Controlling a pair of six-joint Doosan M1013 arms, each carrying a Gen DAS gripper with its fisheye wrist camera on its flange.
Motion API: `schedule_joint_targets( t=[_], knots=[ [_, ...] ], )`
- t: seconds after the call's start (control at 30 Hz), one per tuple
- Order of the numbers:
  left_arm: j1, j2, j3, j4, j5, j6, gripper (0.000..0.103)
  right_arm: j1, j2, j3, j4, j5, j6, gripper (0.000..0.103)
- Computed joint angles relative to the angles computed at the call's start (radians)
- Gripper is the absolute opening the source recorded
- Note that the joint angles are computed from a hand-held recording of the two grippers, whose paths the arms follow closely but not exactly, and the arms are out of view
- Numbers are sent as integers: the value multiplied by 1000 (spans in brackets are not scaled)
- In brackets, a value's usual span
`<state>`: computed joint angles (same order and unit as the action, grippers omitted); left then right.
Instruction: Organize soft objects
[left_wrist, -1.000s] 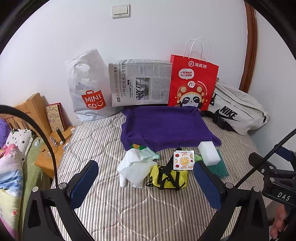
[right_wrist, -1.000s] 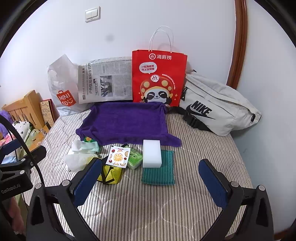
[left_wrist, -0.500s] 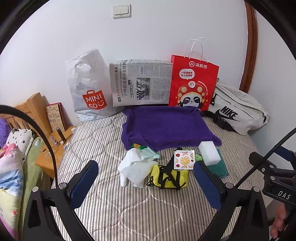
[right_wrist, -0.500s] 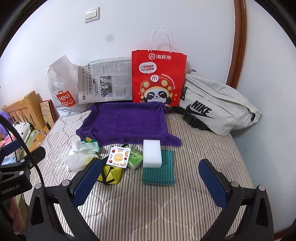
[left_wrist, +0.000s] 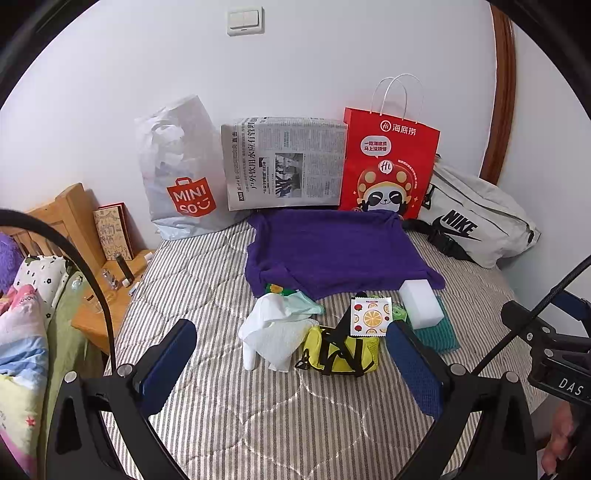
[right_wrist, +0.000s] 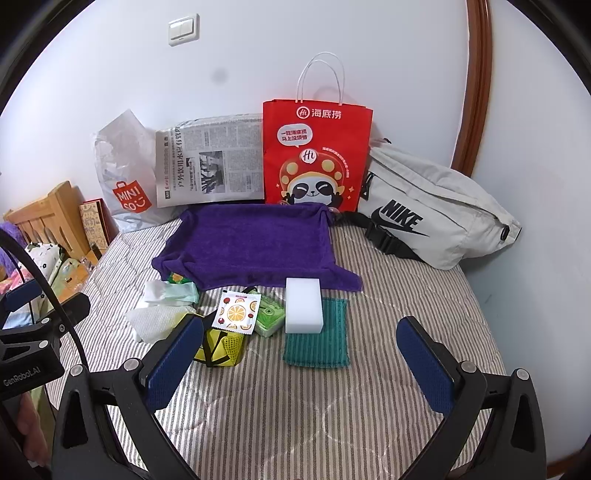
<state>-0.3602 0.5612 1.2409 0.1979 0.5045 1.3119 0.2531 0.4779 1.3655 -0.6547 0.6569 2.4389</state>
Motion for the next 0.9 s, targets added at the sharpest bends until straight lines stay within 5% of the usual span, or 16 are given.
schedule_joint_targets(
  t=[0.57, 0.9],
  knots=[
    [13, 9, -10, -79, -9, 93, 103, -7, -2, 5, 19, -16, -3, 103],
    [59, 104, -104, -139, 72, 91, 103, -48, 37, -26, 161, -29, -98, 103]
  ],
)
